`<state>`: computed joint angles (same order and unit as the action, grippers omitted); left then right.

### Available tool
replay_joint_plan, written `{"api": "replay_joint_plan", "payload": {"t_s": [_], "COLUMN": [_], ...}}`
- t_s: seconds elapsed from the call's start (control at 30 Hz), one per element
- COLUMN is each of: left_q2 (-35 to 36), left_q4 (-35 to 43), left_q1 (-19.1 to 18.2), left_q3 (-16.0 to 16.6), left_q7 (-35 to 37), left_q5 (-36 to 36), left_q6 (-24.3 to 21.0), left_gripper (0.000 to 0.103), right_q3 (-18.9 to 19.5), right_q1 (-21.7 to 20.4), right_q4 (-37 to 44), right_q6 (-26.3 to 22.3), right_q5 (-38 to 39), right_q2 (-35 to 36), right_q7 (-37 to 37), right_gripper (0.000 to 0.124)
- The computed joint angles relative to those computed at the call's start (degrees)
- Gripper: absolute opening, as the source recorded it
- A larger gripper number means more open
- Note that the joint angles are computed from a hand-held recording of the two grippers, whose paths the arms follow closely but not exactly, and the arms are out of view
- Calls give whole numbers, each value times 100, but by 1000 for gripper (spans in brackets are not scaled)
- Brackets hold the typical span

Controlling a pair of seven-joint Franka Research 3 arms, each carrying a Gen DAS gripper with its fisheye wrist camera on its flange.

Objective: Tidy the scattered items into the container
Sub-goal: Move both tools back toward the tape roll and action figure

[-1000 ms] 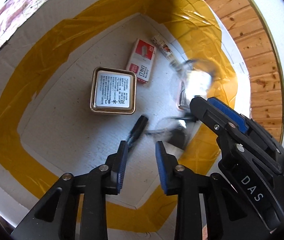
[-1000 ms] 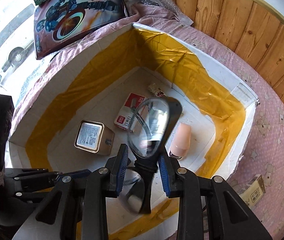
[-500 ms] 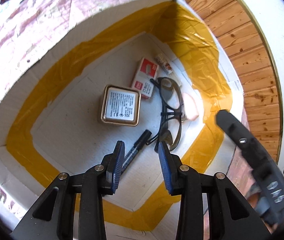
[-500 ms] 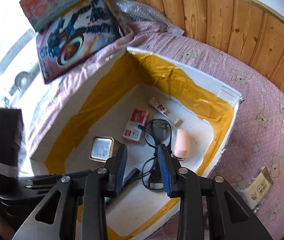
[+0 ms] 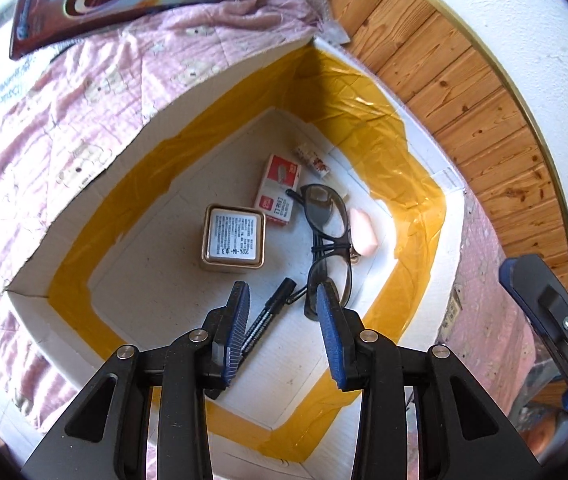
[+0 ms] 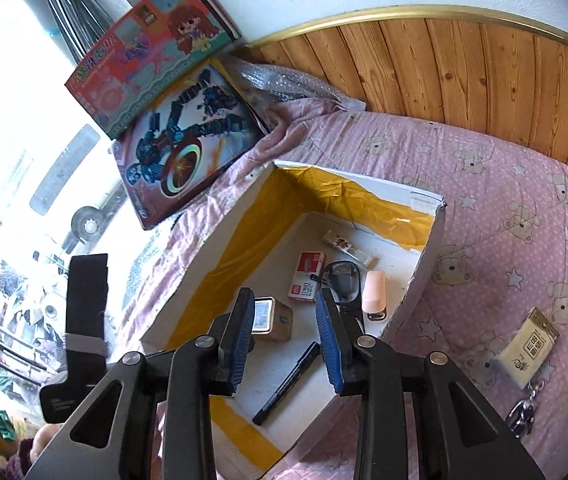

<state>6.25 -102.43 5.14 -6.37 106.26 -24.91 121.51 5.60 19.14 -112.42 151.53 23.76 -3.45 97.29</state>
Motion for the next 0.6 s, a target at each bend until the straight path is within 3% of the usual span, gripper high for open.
{"api": "replay_joint_plan", "payload": {"t_s": [0.6], "left_q2": [-655], "left_q4": [-683], "left_q1": [-206], "left_q3": [97], "left_q7": [194], "left_q5": [-169], "left_q6": [735], "left_gripper": [37], "right_q3": [-54], "right_q1": [380], "right_q4": [-844], "right_q6": [386], "right_q5": [905], "right_q2": [-1239], "right_q7": [-860], "right_gripper": [34]}}
